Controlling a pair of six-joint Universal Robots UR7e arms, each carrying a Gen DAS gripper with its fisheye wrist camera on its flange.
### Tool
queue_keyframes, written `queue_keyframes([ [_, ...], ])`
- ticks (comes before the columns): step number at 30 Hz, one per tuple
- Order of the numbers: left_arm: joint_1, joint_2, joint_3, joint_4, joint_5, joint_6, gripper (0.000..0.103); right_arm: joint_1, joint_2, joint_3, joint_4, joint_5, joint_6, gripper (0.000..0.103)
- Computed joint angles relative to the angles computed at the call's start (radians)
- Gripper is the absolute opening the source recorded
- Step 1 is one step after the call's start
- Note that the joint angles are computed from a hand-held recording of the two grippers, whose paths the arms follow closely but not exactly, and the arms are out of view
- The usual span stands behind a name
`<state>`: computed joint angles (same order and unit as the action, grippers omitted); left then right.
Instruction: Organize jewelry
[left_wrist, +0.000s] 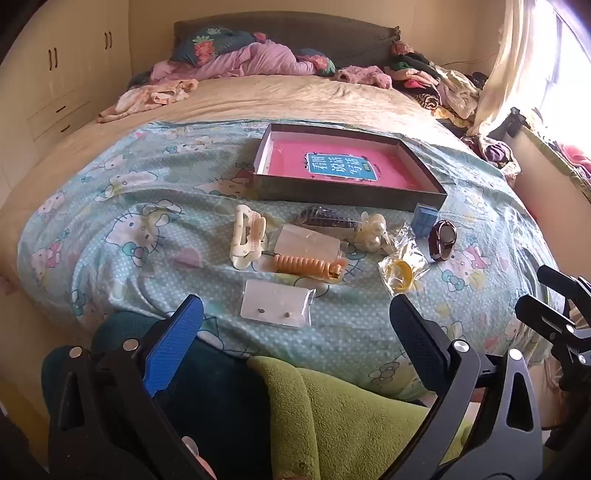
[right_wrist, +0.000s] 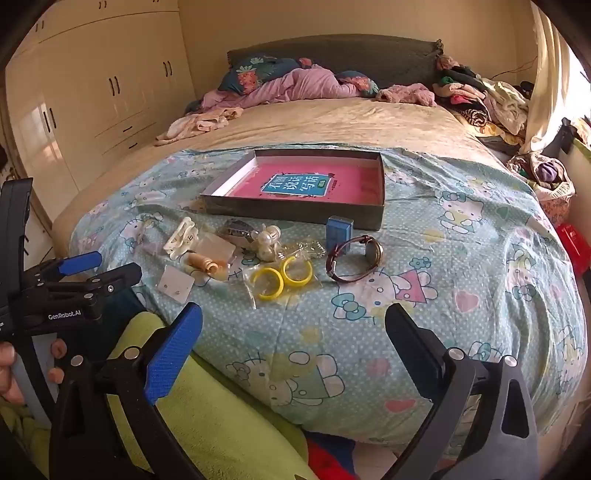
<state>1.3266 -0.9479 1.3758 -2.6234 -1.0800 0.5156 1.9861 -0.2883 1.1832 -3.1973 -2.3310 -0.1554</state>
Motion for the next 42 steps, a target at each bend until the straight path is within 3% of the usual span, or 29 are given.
queue_keyframes([
  [42,-0.001,-0.001,0.001,-0.02,-0.016,0.004,0.094,0.007,0.009,-0.014,0.022,0.004,0.006,0.099],
])
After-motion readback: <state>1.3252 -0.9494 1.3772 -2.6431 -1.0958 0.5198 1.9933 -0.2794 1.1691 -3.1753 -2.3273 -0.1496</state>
